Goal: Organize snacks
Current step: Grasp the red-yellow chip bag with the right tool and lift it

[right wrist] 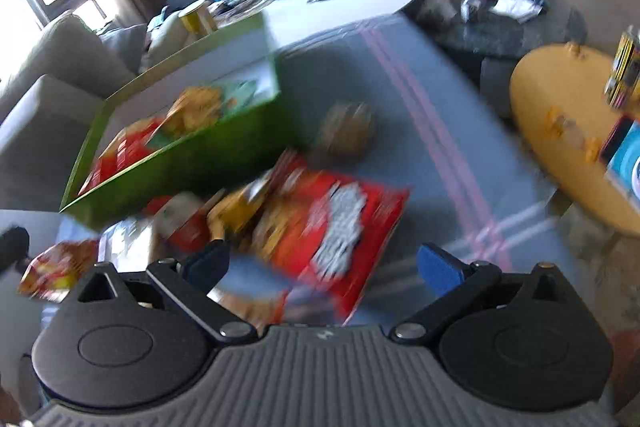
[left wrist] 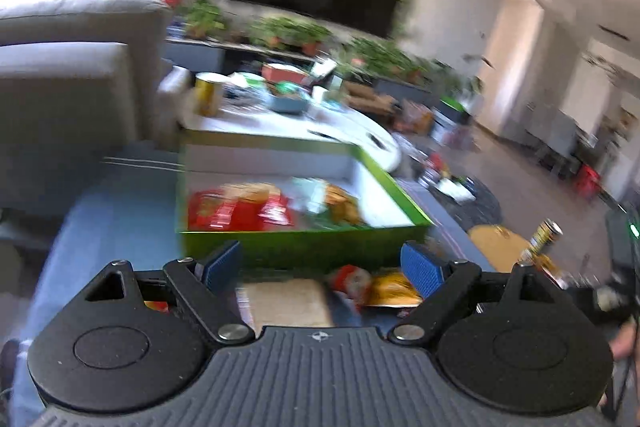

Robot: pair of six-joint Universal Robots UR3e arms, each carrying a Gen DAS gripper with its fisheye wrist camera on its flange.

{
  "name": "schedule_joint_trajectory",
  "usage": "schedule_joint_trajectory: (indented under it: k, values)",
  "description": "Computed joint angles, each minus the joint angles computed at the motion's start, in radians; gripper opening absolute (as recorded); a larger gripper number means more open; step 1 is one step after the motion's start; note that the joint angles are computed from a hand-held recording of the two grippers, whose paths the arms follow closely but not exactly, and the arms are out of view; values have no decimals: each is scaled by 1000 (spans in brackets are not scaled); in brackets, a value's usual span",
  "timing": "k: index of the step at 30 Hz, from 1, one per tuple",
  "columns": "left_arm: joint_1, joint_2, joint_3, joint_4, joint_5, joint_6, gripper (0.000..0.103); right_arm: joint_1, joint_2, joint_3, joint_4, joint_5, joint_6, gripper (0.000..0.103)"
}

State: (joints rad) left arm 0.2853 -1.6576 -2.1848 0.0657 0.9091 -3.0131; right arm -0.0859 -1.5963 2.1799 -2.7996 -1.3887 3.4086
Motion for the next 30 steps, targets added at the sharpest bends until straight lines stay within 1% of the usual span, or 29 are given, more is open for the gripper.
schedule_joint_trajectory:
  k: [2, 4, 6, 8, 10, 12, 15, 17, 18, 19, 20, 21, 23, 24, 25, 26, 27, 30]
  values:
    - [35, 23, -25, 11, -6, 15, 85, 11, -25, 32, -22, 39, 13, 97]
    - [38, 32, -27, 20, 57, 23, 85, 33, -40, 50, -51, 59, 39, 97]
    - [57, 13, -28, 49, 75, 6, 85, 62, -37, 32, -41, 63, 33, 97]
    - [81, -8, -16, 26, 60, -25, 85, 87, -50, 36, -59, 45, 48, 97]
    - [116, -45, -11, 14, 8, -52, 85, 111, -54, 32, -76, 33, 60, 97]
    - [134, -70, 9, -35, -3, -67, 85, 126, -61, 35, -86, 28, 68, 97]
    - [143, -126, 46, -76, -19, -105, 85, 140, -78, 41, -85, 16, 70, 97]
    - [138, -159, 90, -144, -20, -116, 85, 144, -85, 47, -91, 9, 75, 97]
    - [121, -178, 124, -180, 8, -113, 85, 142, -91, 53, -94, 9, 76, 97]
    - [91, -200, 171, -230, 61, -112, 85, 145, -91, 63, -113, 3, 89, 97]
    - [72, -221, 212, -277, 94, -113, 83, 141, -91, 68, -118, 10, 89, 97]
    - [65, -245, 243, -314, 98, -115, 83, 136, -84, 65, -117, 21, 87, 97]
    - [69, -268, 259, -353, 87, -122, 76, 138, -61, 44, -105, 28, 98, 97]
    - [63, -276, 263, -359, 102, -130, 71, 140, -44, 37, -116, 39, 99, 97]
    - [58, -282, 269, -367, 116, -127, 57, 140, -24, 22, -120, 57, 93, 97]
    - [55, -282, 267, -378, 122, -114, 55, 143, 1, -1, -120, 71, 91, 97]
    - [64, -275, 235, -342, 108, -101, 55, 142, 33, -31, -121, 95, 87, 97]
    - [91, -244, 160, -298, 76, -66, 50, 145, 124, -149, -85, 166, 83, 97]
